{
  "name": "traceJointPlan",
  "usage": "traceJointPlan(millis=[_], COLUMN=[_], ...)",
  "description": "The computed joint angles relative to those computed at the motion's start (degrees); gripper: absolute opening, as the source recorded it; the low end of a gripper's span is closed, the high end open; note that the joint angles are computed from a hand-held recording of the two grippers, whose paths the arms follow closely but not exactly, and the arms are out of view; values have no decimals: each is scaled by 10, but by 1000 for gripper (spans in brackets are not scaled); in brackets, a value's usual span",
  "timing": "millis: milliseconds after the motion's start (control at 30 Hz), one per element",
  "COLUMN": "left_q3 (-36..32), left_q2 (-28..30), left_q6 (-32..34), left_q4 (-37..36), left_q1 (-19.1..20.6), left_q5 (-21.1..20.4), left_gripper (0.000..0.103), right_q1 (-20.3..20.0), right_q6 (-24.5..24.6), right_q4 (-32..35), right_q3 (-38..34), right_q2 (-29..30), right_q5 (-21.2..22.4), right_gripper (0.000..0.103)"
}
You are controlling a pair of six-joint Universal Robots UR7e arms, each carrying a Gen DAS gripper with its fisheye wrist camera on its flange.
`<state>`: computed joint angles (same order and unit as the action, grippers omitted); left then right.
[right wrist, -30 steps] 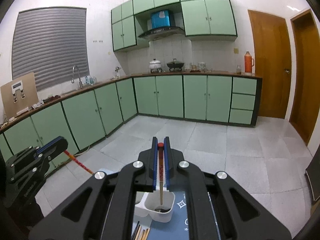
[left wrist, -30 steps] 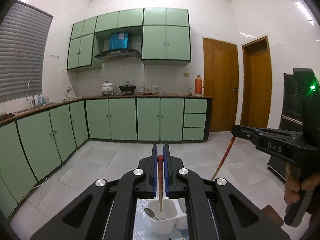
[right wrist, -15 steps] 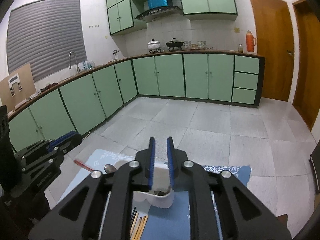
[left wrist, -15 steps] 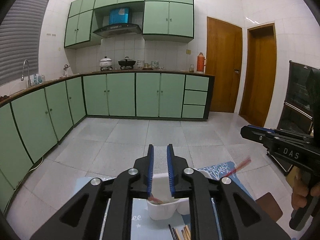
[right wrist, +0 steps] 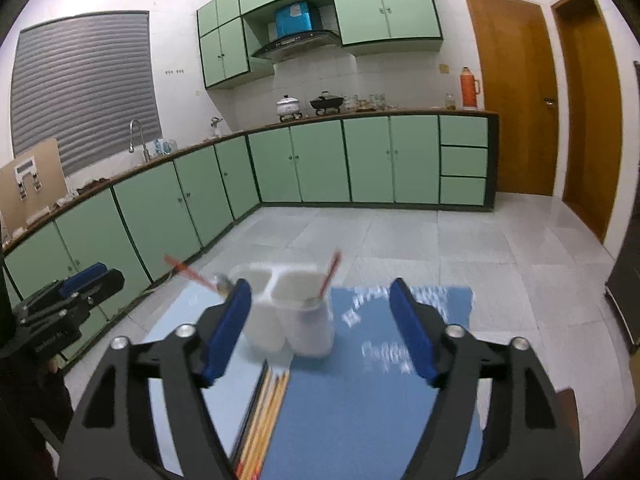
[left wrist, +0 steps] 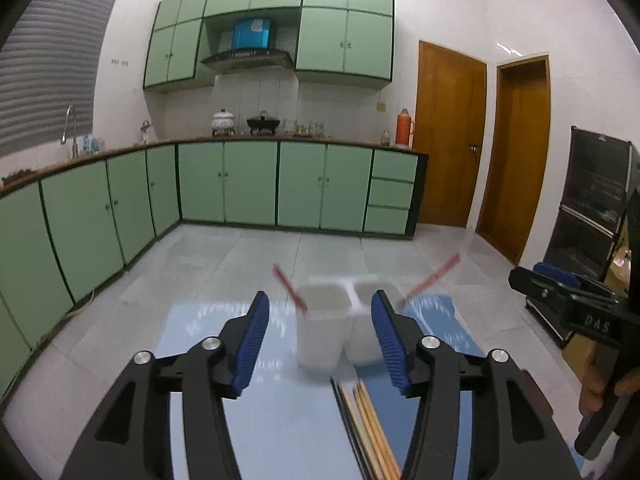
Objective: Organize utensils
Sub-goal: 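Return to the mat and grasp a red-patterned chopstick with the right tool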
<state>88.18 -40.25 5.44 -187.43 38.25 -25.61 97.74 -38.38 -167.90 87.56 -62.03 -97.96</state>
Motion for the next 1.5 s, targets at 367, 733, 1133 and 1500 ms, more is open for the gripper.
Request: traceJointPlan(millis=[367, 733, 1133, 1500], left_q3=[168, 224, 247, 243], left_q2=[-68, -96, -113, -111], left_q6=[-283, -440, -475, -476], left_q4=[198, 375, 402, 401], left_q1=[-10, -11, -13, -11], left_q5=[-5, -33, -38, -43], left_gripper=[62, 62, 62, 62], right_q1=[-41, -58, -53, -42], right_q6=[19, -10, -39, -49], right_q4=[-28, -25, -47, -82], right_q3=[170, 261, 274, 271], right_q2=[-73, -86, -60, -38], right_q5=[-33, -87, -133, -151], right_gripper=[80, 80, 80, 80])
